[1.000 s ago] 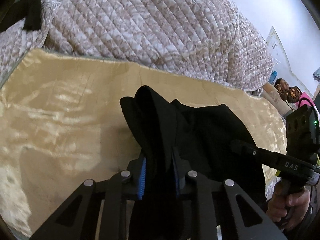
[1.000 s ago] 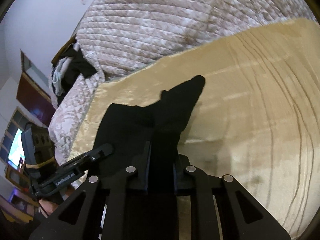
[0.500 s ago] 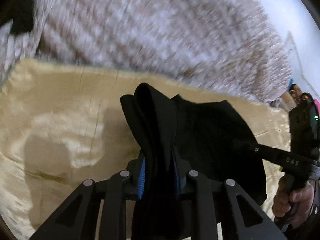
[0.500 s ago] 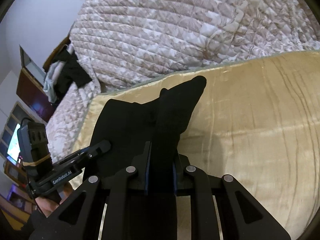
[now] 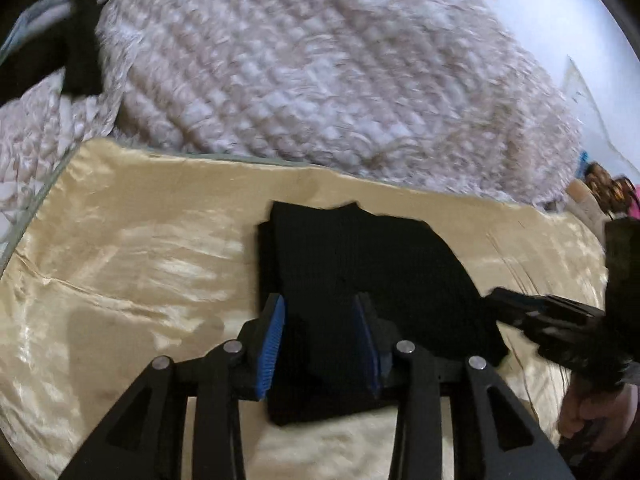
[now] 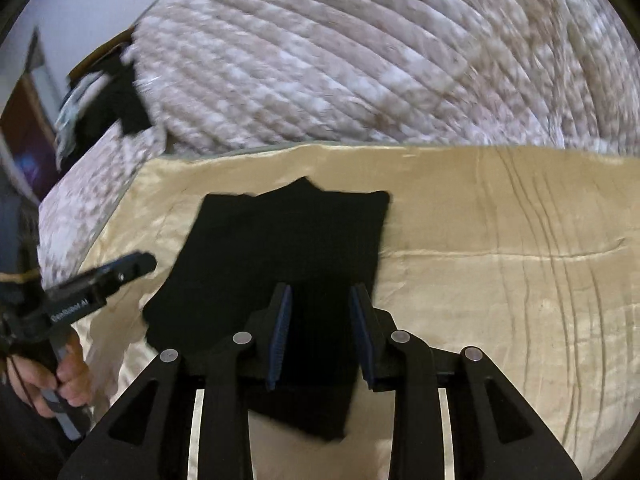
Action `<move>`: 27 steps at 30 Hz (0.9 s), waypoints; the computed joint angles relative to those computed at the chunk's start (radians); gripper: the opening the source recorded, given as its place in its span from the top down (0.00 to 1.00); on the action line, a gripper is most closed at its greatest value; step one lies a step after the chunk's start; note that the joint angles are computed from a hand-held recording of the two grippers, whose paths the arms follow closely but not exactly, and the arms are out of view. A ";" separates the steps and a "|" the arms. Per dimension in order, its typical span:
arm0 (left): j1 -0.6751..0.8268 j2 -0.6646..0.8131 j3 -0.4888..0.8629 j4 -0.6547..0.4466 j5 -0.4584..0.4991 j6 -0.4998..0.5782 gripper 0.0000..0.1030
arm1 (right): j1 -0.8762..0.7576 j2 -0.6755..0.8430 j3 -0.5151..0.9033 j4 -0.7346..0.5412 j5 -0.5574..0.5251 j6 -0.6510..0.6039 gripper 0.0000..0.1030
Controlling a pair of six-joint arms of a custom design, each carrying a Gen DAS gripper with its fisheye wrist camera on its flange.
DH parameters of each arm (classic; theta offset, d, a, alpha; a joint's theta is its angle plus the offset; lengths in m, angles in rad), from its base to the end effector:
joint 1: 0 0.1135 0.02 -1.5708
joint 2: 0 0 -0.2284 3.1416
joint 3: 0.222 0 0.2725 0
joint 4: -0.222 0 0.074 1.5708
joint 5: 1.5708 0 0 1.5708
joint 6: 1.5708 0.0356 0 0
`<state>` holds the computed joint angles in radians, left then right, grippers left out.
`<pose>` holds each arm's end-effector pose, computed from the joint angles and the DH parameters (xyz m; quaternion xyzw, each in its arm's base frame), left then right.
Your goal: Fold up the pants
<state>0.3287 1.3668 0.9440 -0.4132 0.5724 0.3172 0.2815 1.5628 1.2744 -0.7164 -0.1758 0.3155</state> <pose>0.3000 0.0820 0.2057 0.0963 0.8959 -0.1405 0.4104 0.3331 0.1028 0.2318 -0.0082 0.9568 0.1624 0.2411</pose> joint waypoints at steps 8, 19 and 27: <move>-0.081 -0.069 -0.149 0.096 -0.156 0.050 0.62 | 0.120 -0.033 -0.096 0.000 0.115 -0.043 0.75; -0.037 -0.102 -0.174 0.028 -0.144 0.046 0.62 | 0.134 -0.157 -0.177 -0.017 0.126 0.023 0.70; -0.029 -0.165 -0.218 0.006 -0.164 0.054 0.62 | 0.143 -0.211 -0.206 -0.050 0.135 0.061 0.69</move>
<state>0.3001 1.2019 0.7263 -0.4073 0.4084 0.3709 0.4243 1.3519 1.0689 -0.7666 -0.0406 0.3766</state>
